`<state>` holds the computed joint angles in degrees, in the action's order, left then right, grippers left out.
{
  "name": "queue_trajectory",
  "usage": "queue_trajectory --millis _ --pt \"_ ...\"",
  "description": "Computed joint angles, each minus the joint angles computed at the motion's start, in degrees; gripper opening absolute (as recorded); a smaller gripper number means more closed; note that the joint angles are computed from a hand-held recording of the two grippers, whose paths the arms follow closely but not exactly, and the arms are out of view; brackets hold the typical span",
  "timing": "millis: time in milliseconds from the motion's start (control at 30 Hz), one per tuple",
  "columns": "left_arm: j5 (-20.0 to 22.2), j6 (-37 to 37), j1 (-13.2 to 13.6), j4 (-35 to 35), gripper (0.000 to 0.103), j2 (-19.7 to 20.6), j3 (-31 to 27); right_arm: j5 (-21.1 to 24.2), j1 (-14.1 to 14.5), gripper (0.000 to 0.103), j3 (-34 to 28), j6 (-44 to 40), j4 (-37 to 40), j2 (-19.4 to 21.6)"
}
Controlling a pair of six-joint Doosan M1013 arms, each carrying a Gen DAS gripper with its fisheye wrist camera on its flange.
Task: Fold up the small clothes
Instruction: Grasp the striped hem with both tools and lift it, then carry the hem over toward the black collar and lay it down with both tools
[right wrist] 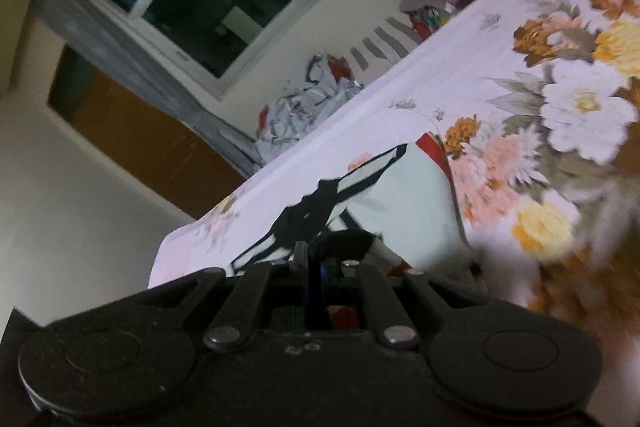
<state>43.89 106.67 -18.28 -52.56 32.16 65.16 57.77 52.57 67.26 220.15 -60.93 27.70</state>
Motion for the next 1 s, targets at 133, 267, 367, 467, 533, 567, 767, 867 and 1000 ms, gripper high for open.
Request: queue_trajectory --millis 133,267,367,467,533,567,767,867,1000 --pt "3.78 -9.08 -1.59 9.52 0.007 7.02 -10.62 -5.46 -4.66 0.006 1.12 -0.92 4.91 0.46" --pt "9.0 -15.31 -2.49 15.66 0.007 12.67 -19.28 -9.57 -8.13 0.006 1.17 -2.56 10.47 1.66" --pt "10.87 -15.39 -2.76 16.13 0.007 15.14 -22.91 -11.44 -9.68 0.006 0.86 -3.49 12.64 2.6" --pt "6.3 -13.8 -2.95 14.28 0.008 15.05 -21.73 -12.42 -10.59 0.012 0.14 -6.62 13.61 3.51" --pt "4.96 -13.26 -2.84 12.71 0.013 15.35 -21.64 -9.82 -10.57 0.032 -1.79 -10.19 12.98 4.64" --pt "4.52 -12.83 -2.92 12.86 0.026 15.54 -21.85 -7.99 -10.36 0.053 -2.82 -11.46 11.83 5.19" --pt "-0.3 -7.53 -3.21 12.62 0.074 16.01 -22.72 -4.81 -9.59 0.059 -5.58 -16.73 6.6 6.6" --pt "3.12 -6.25 -3.95 20.63 0.074 17.55 -26.84 -1.73 -9.75 0.052 -7.21 -23.5 10.47 7.12" --pt "7.36 1.79 -5.5 29.48 0.063 18.78 -30.01 3.44 -10.55 0.044 -11.91 -37.83 18.61 9.51"
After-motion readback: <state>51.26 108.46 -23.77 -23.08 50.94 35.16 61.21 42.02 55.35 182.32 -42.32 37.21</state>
